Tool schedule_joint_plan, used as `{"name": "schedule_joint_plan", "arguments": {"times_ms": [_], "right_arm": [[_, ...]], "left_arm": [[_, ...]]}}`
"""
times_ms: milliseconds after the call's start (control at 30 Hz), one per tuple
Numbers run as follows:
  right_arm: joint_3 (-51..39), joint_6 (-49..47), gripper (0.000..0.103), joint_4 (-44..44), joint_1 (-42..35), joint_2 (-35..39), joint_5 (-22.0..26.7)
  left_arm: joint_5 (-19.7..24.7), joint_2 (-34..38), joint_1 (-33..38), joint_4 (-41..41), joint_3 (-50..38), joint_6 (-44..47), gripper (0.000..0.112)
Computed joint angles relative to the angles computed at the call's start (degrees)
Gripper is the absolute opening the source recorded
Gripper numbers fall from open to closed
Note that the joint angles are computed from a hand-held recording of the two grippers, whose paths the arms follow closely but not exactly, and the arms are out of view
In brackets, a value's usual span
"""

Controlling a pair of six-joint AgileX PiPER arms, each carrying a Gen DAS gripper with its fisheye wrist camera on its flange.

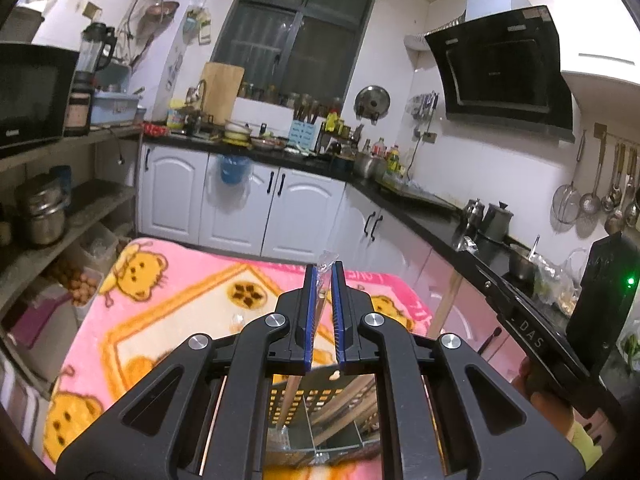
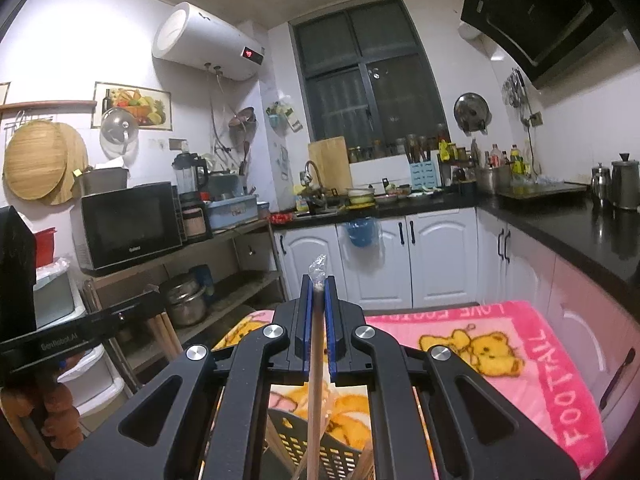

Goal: Organize utensils
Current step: 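Lower both chopsticks into the caddy and open both tools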

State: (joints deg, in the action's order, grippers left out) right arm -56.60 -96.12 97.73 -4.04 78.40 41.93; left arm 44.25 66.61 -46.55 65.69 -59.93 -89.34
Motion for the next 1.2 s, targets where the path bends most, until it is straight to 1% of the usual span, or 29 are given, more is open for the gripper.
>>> {"name": "schedule_joint_plan", "arguments": {"times_ms": [233,533,700,833,900,933,1000,1100,1200], "right_arm": [[2.78,-1.75,0.006,0.45,1.65,0.35,-1.14],[4.91,0.32,0.006,-3.72,1.95,0.04,-1.21],[5.61,3.83,0.007,-8.1,1.29,-0.91,-0.75],[5.97,6.86,0.007,-11.99,0.68,-1.34,-0.55],[6.26,8.03,0.008,-13.53,0.19,-1.63,-0.16],[6.47,8.6,0.01,-14.36,-0.19,-1.8,0.19],[7.08,8.86,0.015,-14.99,-0.94,-2.27,0.78],[7.96,9.31,0.018,-16.12,-2.06,-3.2,1.82],[8.73,9.75,0.026,-17.3,-3.0,-4.43,2.63]], "left_arm": [[-2.42,1.26,1.36,-1.6,1.8,-0.05,0.005],[-4.43,2.12,2.72,-4.18,3.69,1.08,0.005],[-4.09,1.58,1.88,-4.96,4.94,1.15,0.005],[-2.48,1.46,0.03,-5.02,5.58,0.84,0.005],[-1.88,1.24,-0.54,-5.73,5.99,0.94,0.01],[-1.37,1.03,-1.0,-6.13,6.29,0.98,0.014],[-0.82,0.75,-1.57,-6.51,6.57,0.93,0.016],[0.4,0.12,-3.05,-6.37,7.37,0.03,0.021],[2.06,-0.41,-4.79,-6.38,7.69,-0.63,0.028]]}}
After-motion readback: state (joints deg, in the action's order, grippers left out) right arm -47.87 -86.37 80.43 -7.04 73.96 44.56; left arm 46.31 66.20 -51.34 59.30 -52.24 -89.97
